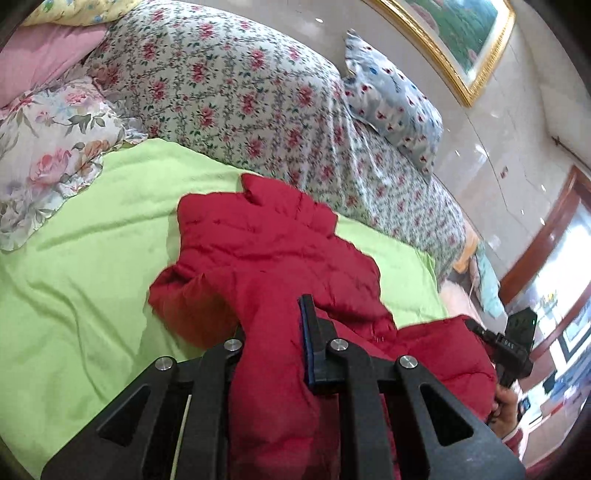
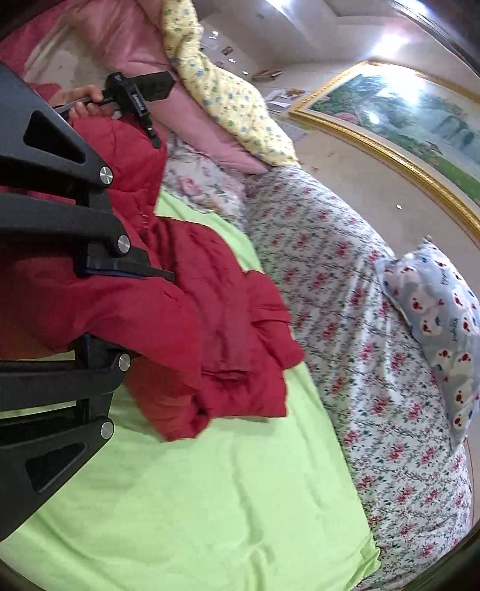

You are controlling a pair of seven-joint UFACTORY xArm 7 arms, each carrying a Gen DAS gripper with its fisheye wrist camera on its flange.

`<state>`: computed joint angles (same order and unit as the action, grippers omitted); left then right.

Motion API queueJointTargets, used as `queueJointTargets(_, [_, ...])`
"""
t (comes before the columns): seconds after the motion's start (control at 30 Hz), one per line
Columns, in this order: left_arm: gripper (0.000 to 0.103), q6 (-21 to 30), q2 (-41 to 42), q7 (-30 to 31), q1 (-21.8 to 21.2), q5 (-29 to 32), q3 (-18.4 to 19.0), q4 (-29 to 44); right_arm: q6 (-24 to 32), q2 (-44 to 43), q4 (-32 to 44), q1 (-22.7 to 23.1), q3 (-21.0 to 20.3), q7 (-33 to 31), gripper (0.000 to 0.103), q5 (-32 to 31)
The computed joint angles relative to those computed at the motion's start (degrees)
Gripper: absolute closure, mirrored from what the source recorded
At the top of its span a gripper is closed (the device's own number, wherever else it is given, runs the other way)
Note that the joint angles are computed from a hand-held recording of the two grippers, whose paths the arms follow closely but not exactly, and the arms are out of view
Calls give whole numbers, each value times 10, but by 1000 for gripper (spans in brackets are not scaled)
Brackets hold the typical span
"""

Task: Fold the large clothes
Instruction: 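Lift the hem with both tools and fold it toward the collar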

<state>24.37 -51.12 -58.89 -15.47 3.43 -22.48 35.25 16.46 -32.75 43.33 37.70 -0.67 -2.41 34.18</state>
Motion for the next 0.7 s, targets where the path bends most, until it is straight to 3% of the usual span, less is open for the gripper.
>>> queueJointTargets(0.17, [91, -20, 38, -4, 35, 11, 4, 22, -21, 60, 49, -4, -10, -7, 85, 4])
queueJointTargets(0.33, [91, -40, 97, -9, 74, 30, 3, 59, -26, 138, 120, -37, 3, -1, 85, 1])
queueJointTargets(0.57, [90, -68, 182, -36, 129, 67, -5, 103, -26, 248, 213, -95, 38, 5, 85, 11])
queueJointTargets(0.7, [90, -72, 232, -60, 156, 100, -12, 132, -22, 303, 259, -138, 67, 50, 85, -26])
